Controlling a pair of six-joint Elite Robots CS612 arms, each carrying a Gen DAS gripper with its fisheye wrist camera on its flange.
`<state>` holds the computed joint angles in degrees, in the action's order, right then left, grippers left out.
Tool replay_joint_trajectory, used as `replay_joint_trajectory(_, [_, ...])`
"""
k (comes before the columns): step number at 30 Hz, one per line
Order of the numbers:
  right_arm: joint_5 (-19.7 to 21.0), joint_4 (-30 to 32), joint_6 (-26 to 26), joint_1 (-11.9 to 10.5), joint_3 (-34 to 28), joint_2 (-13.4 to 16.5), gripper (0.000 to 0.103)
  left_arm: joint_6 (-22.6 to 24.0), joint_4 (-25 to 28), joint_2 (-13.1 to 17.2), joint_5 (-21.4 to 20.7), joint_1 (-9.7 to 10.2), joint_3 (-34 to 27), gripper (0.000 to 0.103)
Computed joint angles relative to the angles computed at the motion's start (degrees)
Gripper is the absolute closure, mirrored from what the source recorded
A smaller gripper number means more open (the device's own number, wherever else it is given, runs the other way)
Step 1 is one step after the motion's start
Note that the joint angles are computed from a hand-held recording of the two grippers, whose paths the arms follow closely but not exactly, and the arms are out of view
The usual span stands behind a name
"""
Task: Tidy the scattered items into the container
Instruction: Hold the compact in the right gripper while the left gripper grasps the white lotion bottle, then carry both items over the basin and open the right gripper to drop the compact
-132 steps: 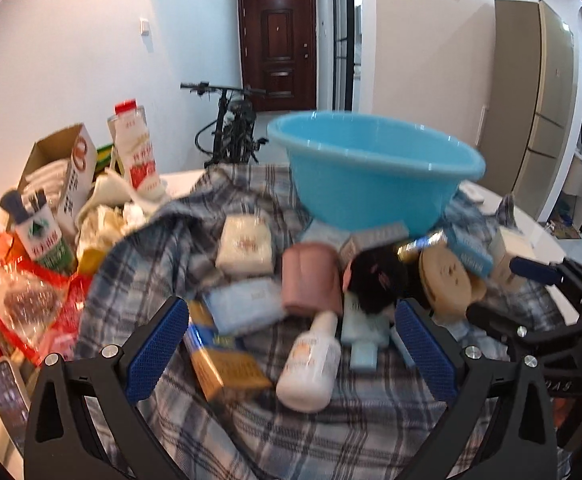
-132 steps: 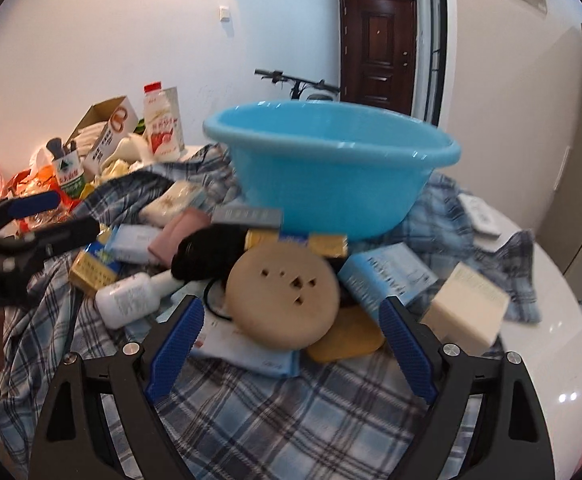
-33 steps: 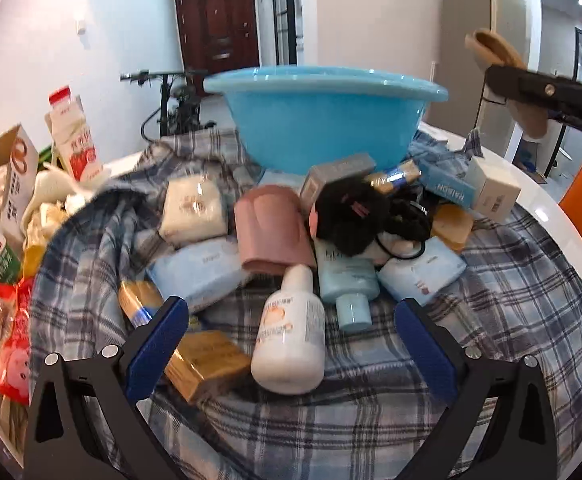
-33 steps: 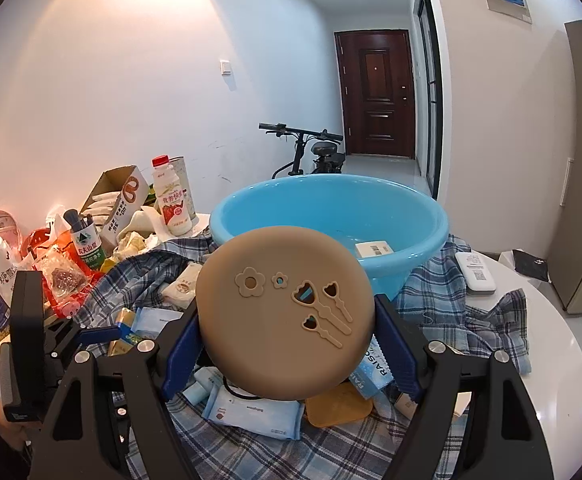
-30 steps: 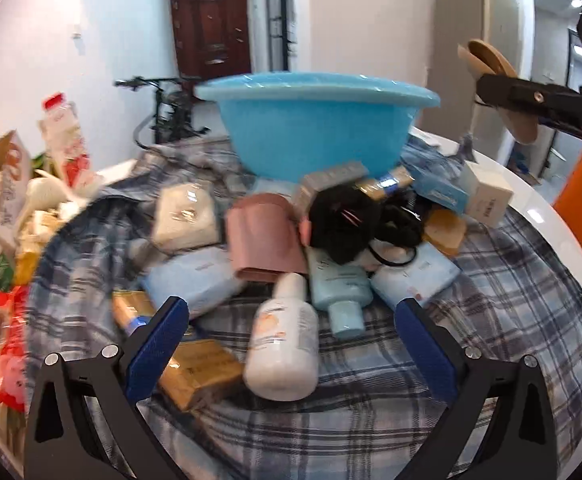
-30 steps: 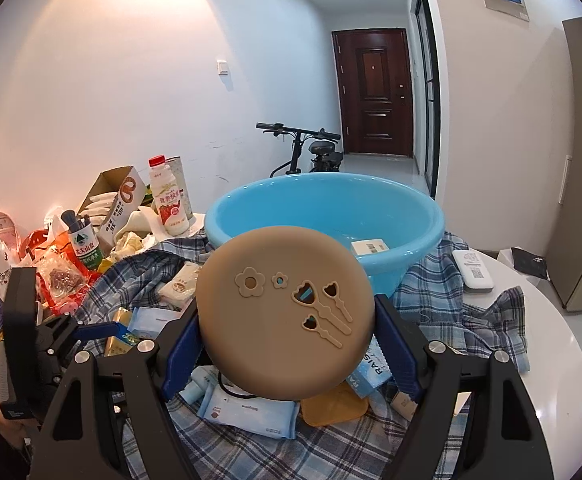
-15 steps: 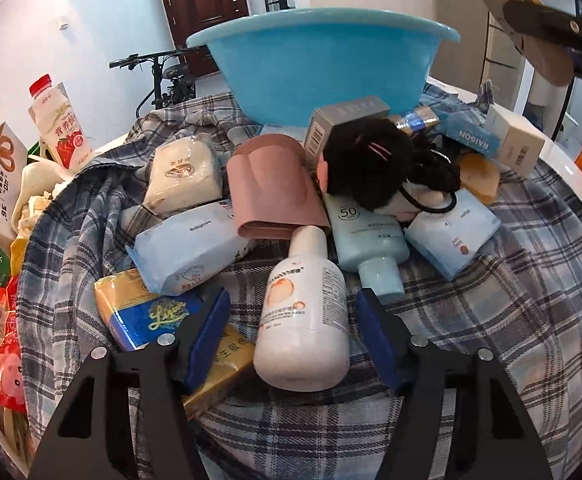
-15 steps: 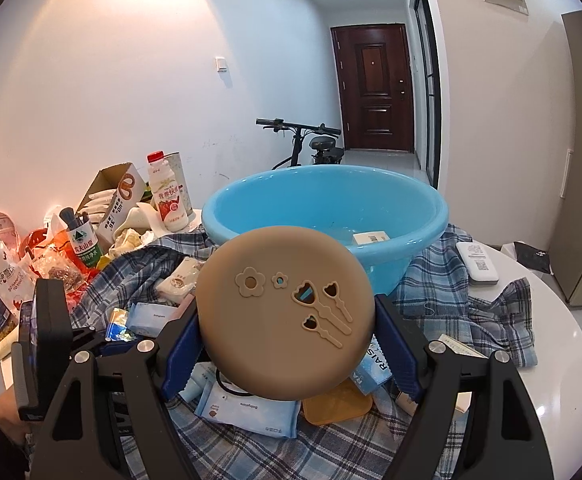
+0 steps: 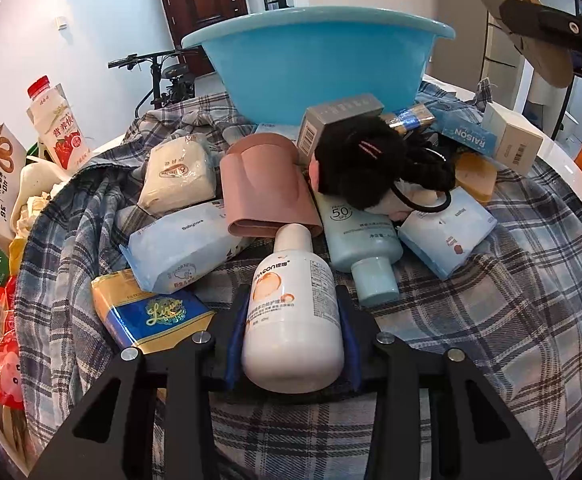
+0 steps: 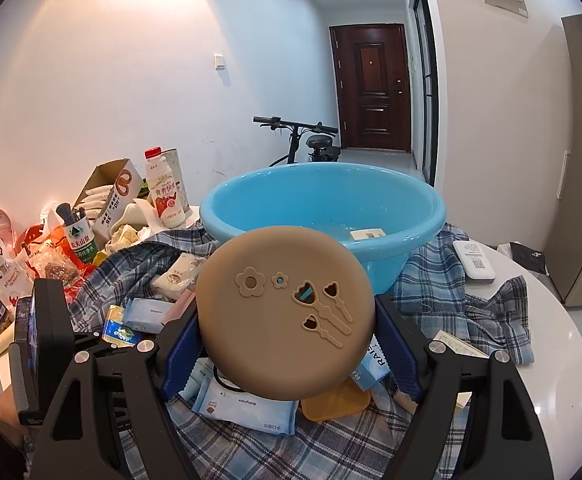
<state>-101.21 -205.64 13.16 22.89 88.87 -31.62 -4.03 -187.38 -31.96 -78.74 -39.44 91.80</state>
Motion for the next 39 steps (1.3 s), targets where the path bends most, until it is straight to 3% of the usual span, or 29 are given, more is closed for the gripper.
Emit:
replay_joint_trajectory(4, [-0.83, -0.28, -0.46, 0.2, 0.23, -0.26, 0.021, -1.38, -2.7, -0.93, -0.82, -0.14, 1.08, 0.065])
replay_joint_trajectory(9, [-1.48, -0.68, -0.52, 0.35, 0.82, -0.76, 0.021, -2.93, -6.57, -2.46, 1.77, -0.93, 2.22, 0.065])
replay_joint_trajectory(17, [-2.53, -1.78, -1.46, 0.68, 1.48, -1.54, 0.021, -10.17, -11.94, -4.07, 5.35, -0.98, 1.71, 0.065])
replay_joint_trajectory(24, [-3.71, -1.33, -2.94, 0.65, 0.59, -1.9, 0.021, -9.12, -13.94, -4.95, 6.23, -1.34, 0.83, 0.065])
replay_joint_trajectory(31, [-2.72, 0.71, -2.53, -0.73, -2.2, -1.2, 0.021, -8.06, -12.78, -4.27, 5.73, -1.22, -1.57, 0.065])
replay_joint_trajectory(39, [-2.34, 7.46, -2.97, -2.28, -8.07, 1.05, 0.021, -7.5, -8.92, -2.29, 5.79, -1.02, -7.28, 0.064])
